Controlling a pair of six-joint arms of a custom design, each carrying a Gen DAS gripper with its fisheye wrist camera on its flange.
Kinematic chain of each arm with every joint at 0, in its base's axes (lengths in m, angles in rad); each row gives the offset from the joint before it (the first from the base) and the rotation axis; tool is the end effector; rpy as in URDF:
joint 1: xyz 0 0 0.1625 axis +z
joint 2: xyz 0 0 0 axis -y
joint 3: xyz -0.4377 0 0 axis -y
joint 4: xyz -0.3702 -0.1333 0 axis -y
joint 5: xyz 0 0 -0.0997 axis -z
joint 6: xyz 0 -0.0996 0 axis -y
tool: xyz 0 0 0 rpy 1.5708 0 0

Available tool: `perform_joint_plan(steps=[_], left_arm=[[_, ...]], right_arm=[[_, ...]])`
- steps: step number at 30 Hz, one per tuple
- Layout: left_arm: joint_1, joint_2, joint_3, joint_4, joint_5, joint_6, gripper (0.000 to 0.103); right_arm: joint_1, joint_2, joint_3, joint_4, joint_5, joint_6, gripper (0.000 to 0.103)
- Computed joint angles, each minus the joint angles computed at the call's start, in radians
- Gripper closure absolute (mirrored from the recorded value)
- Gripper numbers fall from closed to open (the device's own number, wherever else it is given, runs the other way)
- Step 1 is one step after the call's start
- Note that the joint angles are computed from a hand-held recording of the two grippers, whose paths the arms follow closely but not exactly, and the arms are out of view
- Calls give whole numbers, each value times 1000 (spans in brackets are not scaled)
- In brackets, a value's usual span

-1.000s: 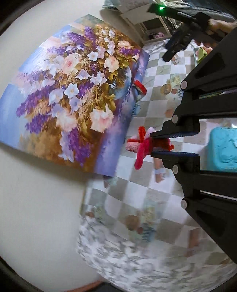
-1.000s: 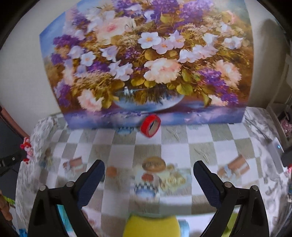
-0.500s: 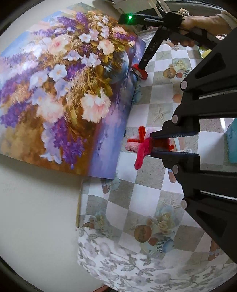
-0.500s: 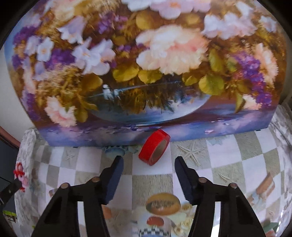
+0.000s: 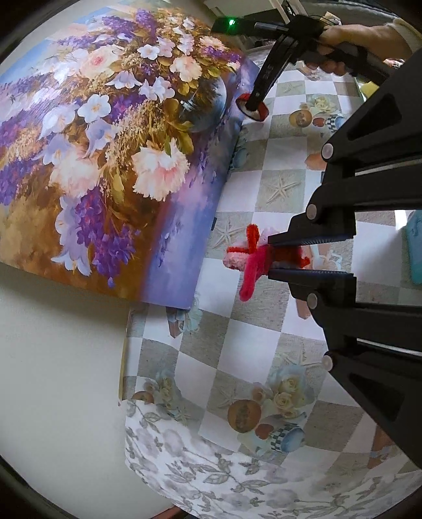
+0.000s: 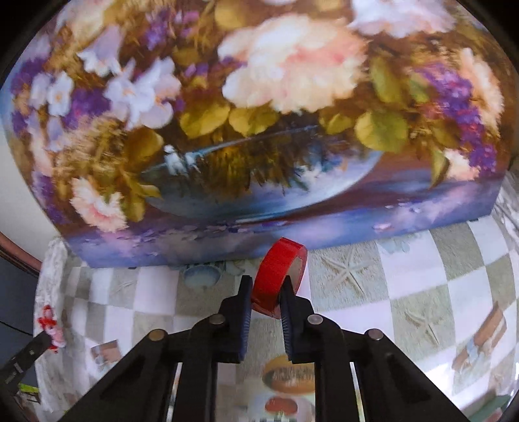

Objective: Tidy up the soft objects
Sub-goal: 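Carry the red plush toy and red tape roll over the tray with both grippers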

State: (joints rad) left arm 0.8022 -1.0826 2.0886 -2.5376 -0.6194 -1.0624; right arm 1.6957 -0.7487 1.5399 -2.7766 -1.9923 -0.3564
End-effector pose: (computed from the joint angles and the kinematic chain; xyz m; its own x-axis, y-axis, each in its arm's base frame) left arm -0.1940 -0.5091 0.1747 -0.7991 -0.4199 -0.4303 -0.0071 0.7222 -0.6916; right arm 0.1801 -0.6917 0.1541 -0.8279 -0.2701 0.4915 -0.4299 0.8685 -0.2469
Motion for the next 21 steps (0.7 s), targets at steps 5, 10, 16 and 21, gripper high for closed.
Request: perform_joint_plan(steps=[5, 10, 16, 21], left_arm=[[-68, -34, 14, 59, -8, -96, 90], [-168, -56, 8, 161, -17, -205, 90], [-308, -33, -27, 267, -21, -324, 90], [-383, 18, -47, 254, -48, -375, 90]], right_arm=[[12, -129, 90, 29, 24, -8, 85], [40, -285, 178, 60, 15, -36, 85], [75, -481, 285, 94, -9, -81, 85], [79, -640, 385, 111, -22, -119, 85]])
